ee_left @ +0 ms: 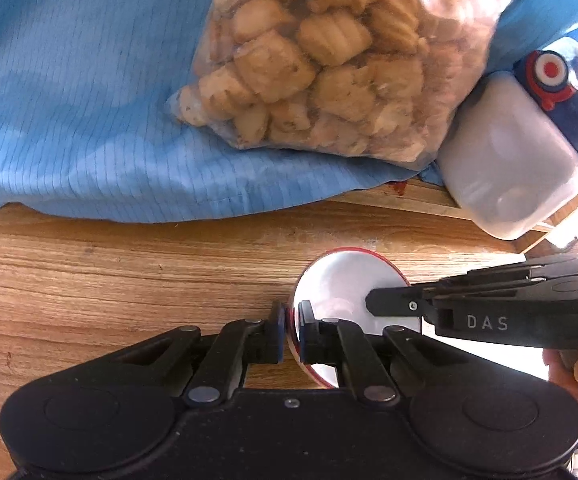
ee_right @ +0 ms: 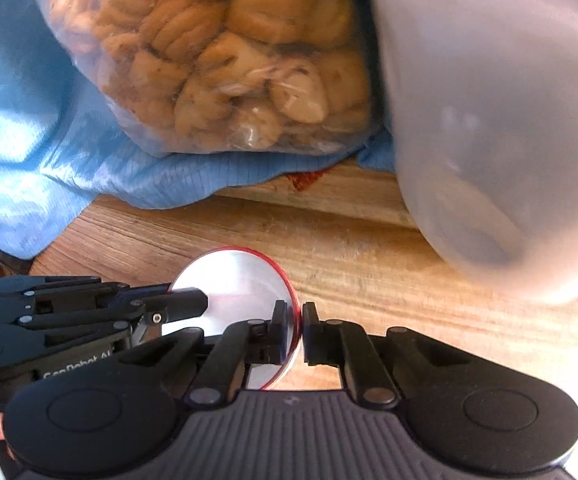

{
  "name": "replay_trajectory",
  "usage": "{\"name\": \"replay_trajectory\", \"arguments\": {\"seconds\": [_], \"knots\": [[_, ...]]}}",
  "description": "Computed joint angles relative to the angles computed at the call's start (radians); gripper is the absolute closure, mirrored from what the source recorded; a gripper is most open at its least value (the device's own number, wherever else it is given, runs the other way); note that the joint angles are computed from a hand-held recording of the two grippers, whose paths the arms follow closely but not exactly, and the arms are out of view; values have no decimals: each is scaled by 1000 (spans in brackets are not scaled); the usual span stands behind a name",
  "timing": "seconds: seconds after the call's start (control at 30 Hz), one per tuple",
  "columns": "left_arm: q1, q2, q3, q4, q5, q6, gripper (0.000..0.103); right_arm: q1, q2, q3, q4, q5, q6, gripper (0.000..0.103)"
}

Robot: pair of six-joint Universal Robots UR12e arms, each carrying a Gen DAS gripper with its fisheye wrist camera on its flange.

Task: Organize plates and bowls
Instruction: 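Lift the white bowl with both grippers and carry it toward the steel bowl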

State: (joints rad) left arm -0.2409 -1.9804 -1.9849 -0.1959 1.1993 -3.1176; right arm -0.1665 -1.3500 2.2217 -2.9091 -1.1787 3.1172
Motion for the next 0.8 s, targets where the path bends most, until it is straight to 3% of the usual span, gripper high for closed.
{"name": "replay_trajectory", "arguments": {"seconds": [0.27, 0.8], "knots": [[-29, 27, -14, -6, 18, 30, 99, -50, -58, 63, -29, 45, 29, 95], [-87, 50, -49, -2, -11, 14, 99, -135, -178, 178, 7, 56, -5, 95]]}}
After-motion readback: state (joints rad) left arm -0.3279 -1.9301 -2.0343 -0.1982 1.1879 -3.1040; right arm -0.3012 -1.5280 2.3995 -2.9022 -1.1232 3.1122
